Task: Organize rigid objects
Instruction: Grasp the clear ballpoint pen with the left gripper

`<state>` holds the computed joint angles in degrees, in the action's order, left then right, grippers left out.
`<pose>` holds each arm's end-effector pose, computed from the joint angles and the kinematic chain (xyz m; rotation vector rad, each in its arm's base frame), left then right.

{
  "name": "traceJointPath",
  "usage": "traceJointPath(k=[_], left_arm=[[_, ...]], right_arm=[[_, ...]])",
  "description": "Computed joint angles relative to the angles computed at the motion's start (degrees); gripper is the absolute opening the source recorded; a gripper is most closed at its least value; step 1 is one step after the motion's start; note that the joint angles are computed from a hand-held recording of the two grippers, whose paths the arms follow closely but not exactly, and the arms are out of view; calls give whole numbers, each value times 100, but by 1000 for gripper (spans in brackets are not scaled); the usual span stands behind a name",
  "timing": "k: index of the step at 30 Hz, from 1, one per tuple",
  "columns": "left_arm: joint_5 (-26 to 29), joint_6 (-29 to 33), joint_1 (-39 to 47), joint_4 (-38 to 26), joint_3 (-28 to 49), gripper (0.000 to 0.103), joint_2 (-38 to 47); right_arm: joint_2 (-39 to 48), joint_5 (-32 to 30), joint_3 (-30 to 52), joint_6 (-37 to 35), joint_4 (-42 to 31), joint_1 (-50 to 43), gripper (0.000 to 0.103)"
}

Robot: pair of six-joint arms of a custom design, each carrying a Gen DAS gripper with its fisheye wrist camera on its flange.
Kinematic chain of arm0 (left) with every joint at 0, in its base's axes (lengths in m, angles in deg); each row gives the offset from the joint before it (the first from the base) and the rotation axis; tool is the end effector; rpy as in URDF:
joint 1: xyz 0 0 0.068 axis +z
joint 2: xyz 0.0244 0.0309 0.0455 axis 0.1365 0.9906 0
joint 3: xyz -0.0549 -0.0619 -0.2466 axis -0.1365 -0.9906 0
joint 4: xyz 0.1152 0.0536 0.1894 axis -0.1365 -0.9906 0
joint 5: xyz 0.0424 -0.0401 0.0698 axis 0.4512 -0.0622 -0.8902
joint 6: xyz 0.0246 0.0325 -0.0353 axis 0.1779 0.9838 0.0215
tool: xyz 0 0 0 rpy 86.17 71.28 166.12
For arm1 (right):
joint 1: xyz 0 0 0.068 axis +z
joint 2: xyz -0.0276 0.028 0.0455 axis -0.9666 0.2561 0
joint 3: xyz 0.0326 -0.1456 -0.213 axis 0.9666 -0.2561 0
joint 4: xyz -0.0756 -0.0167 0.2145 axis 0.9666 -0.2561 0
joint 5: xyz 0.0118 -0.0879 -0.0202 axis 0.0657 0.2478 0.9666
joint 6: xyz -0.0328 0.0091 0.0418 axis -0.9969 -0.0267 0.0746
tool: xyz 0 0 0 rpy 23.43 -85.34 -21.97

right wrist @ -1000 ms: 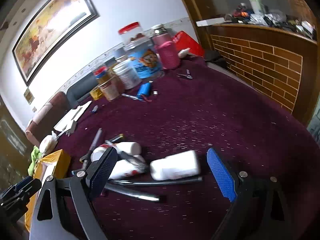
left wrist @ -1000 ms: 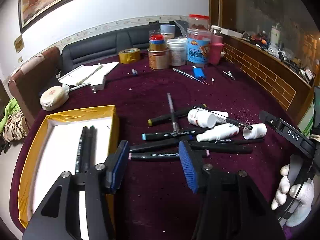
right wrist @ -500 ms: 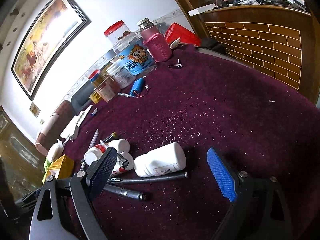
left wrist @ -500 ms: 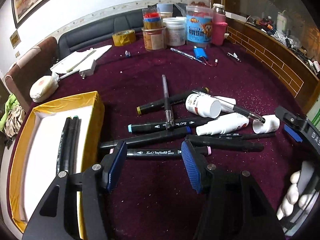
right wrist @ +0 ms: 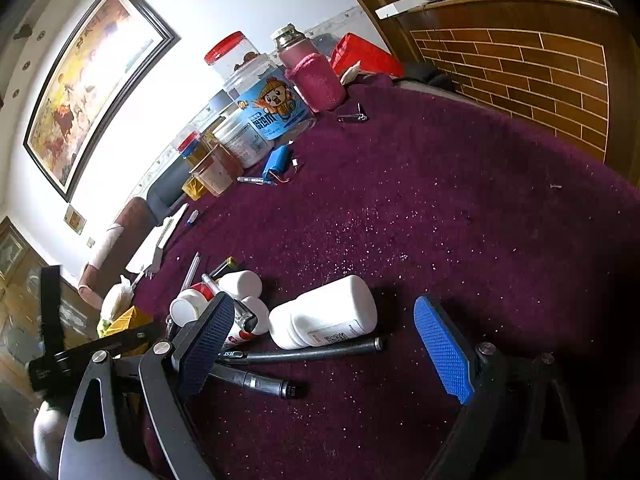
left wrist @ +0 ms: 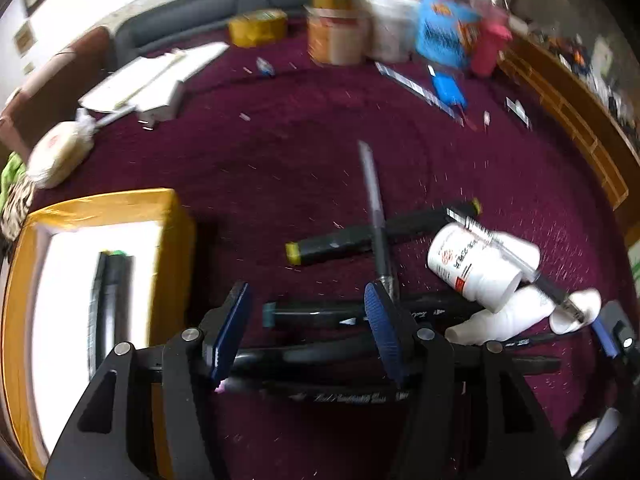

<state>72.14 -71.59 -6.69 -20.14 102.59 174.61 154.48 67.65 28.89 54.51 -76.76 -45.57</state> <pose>0.2941 -0.0666 0.2219 -0.3375 2.6212 0.1282 0.2853 0.1658 0.2006 0.1241 2.3211 0.7367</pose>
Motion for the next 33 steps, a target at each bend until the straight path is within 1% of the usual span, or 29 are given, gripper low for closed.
traceJointPath(k=[1,3,5,6,8,11,14,16,18,19,20,22,23,24,25,26,27,28,29,30,31,32,33], left_arm=[[11,28,-32,68,-8,67,27],[59,114,-188,98,-43,66,129],[315,250,-235,176,-163,66,110],[485,272,-291,234,-316,66,48],[477,276,-431,302,-558,66,-178],[738,256,-512,324,-894,65,-546],[861,230,-612,280,-1080,65,-797],[1011,53,-620,264,-1125,65,-905],[1718,-271,-221,643,-1349,65,-1163],[1791,-389,-133,744,-1377,67,-1176],[1722,-502,-37,797,-1277,67,-1068],[1244,-705,-64,762,-908,67,-675],[1121,-738,-84,741,-721,67,-433],[1029,-755,-103,713,-562,67,-201],[826,-742,-167,730,-442,69,-33],[458,-679,-336,719,-288,69,159],[257,-606,-466,716,-228,69,276],[120,-496,-576,721,-211,65,323],[57,-381,-627,819,-311,56,270],[51,-272,-619,875,-377,35,207],[221,-166,-577,920,-500,20,65],[434,-65,-452,944,-667,15,-131],[674,-14,-332,946,-826,8,-313]], right_arm=[[14,-32,6,11,-5,-15,88],[34,-83,15,29,-22,-44,88],[38,-98,16,42,-38,-51,88],[45,-101,24,40,-48,-49,88],[70,-102,57,25,-80,-46,88],[82,-90,80,18,-110,-33,88],[115,-78,134,20,-166,-22,88],[132,-73,158,19,-197,-15,88],[154,-53,190,7,-244,-15,88],[172,-30,222,4,-288,-8,88],[183,2,247,2,-327,0,88],[176,69,264,5,-361,18,88],[167,89,254,7,-356,24,88],[161,100,248,7,-353,27,88],[165,104,252,6,-358,29,88],[176,107,269,4,-376,27,88],[180,114,277,2,-393,25,88],[186,130,290,1,-413,31,88],[190,141,297,-8,-423,36,88],[194,155,308,-14,-437,43,88],[199,163,314,-17,-447,46,88],[210,169,328,-21,-465,48,88],[223,175,347,-24,-480,51,88]])
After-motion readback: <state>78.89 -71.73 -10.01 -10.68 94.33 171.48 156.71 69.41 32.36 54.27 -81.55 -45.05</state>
